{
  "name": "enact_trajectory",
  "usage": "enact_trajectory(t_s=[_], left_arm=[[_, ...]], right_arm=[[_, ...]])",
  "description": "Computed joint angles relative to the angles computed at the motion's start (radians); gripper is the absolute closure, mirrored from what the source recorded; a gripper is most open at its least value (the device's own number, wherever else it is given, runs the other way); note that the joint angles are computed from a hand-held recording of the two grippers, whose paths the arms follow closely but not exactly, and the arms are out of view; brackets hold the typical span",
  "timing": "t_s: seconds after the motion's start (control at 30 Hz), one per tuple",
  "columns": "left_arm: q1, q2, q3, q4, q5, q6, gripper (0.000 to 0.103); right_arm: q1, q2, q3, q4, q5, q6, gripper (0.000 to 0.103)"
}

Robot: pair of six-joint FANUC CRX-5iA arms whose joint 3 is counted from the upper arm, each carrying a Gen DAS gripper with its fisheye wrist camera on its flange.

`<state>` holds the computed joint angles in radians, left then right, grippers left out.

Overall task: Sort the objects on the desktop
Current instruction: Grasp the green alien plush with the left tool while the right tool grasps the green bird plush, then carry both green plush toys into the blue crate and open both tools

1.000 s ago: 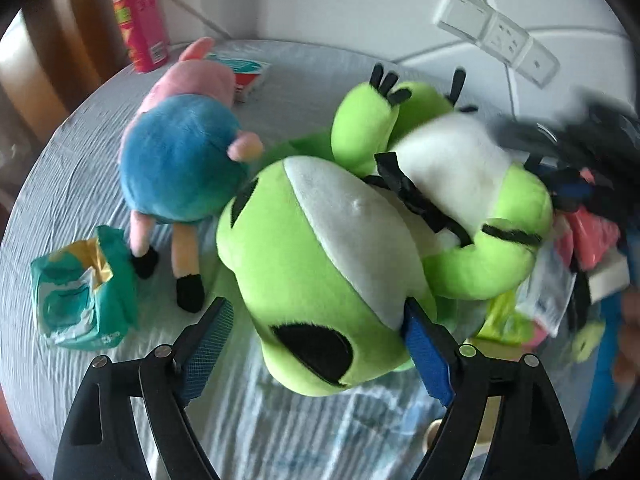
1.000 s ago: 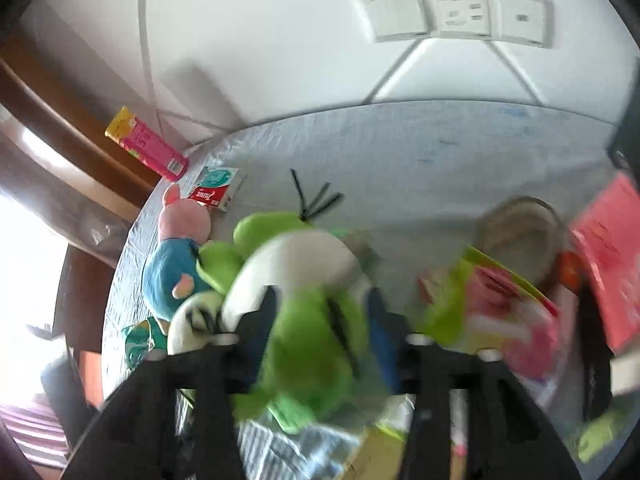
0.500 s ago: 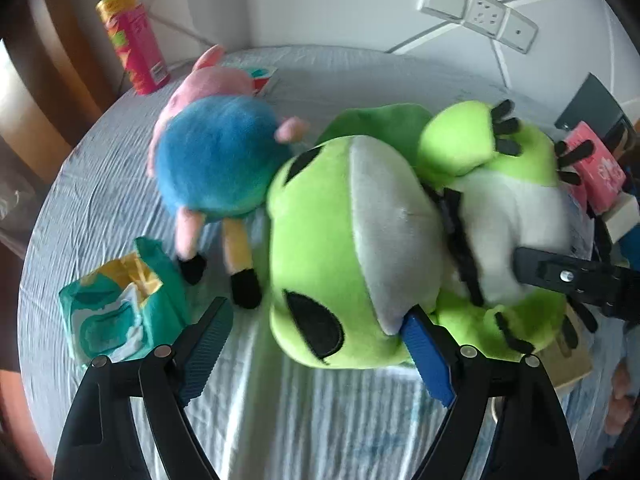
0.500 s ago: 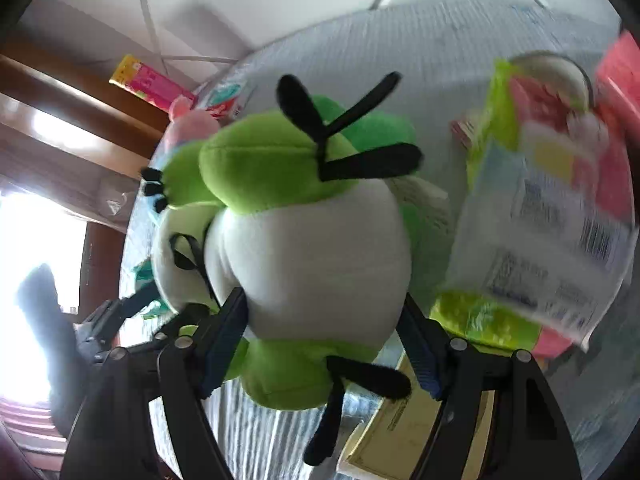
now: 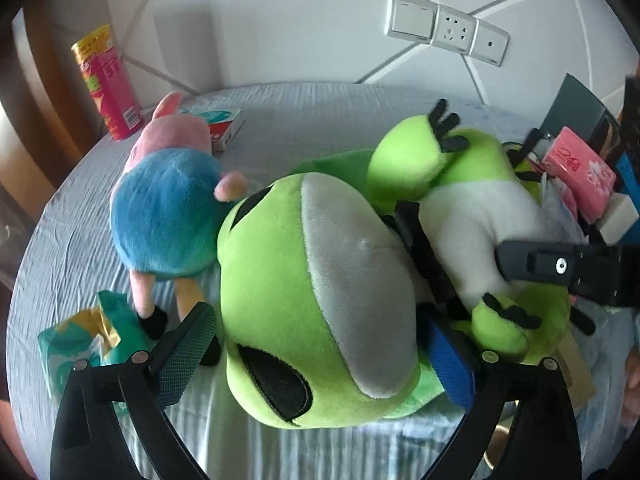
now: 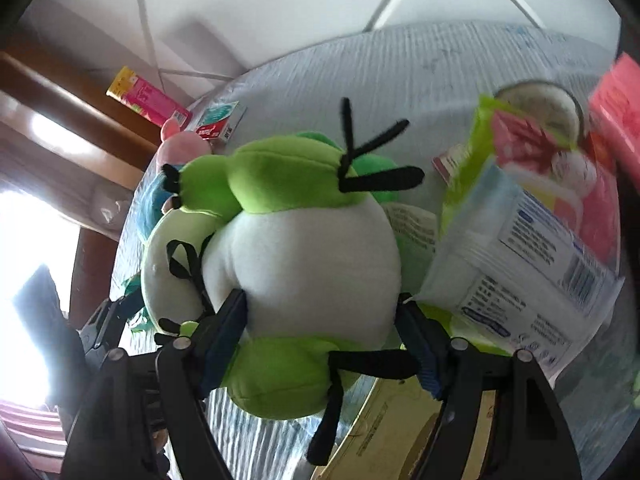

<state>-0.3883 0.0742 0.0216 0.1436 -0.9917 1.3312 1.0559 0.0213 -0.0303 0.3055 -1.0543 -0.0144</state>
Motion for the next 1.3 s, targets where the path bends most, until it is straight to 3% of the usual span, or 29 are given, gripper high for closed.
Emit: enact_trajectory(t_s=[0.13, 0.3, 0.37, 0.43, 0.5, 0.57, 1.1, 1.3], left_arm=[[0.010, 0.003, -0.012, 0.041, 0.014, -0.019, 0.010], [0.017, -0.005, -0.032, 0.063, 0.028, -0.031, 0.010], [0.016, -0.005, -0.033, 0.065, 0.030, -0.025, 0.015], [0.010, -0.010, -0.032, 0.054, 0.029, -0.013, 0.021], [0.013, -0.020, -0.042, 0.064, 0.036, -0.011, 0.024], [0.016, -0.020, -0.044, 0.071, 0.033, -0.006, 0.026], [0.013, -0.079, -0.048, 0.054, 0.041, 0.023, 0.030], [0.009, -0.132, -0.038, 0.058, 0.038, 0.020, 0.030]], right_arm=[[-0.007, 0.016, 0.030, 0.016, -0.029, 0.031, 0.023], [-0.019, 0.018, 0.018, -0.014, 0.016, 0.069, 0.000], [-0.025, 0.046, 0.026, -0.012, -0.021, 0.054, 0.000], [-0.037, 0.030, -0.013, -0.036, 0.046, 0.032, 0.003], [-0.032, 0.022, -0.031, -0.025, 0.076, 0.022, 0.020], [-0.019, 0.022, -0.026, 0.002, 0.063, 0.029, 0.022], [0.016, -0.011, -0.060, 0.101, 0.094, -0.022, 0.025], [0.061, -0.041, -0.048, 0.178, 0.047, -0.070, 0.025]])
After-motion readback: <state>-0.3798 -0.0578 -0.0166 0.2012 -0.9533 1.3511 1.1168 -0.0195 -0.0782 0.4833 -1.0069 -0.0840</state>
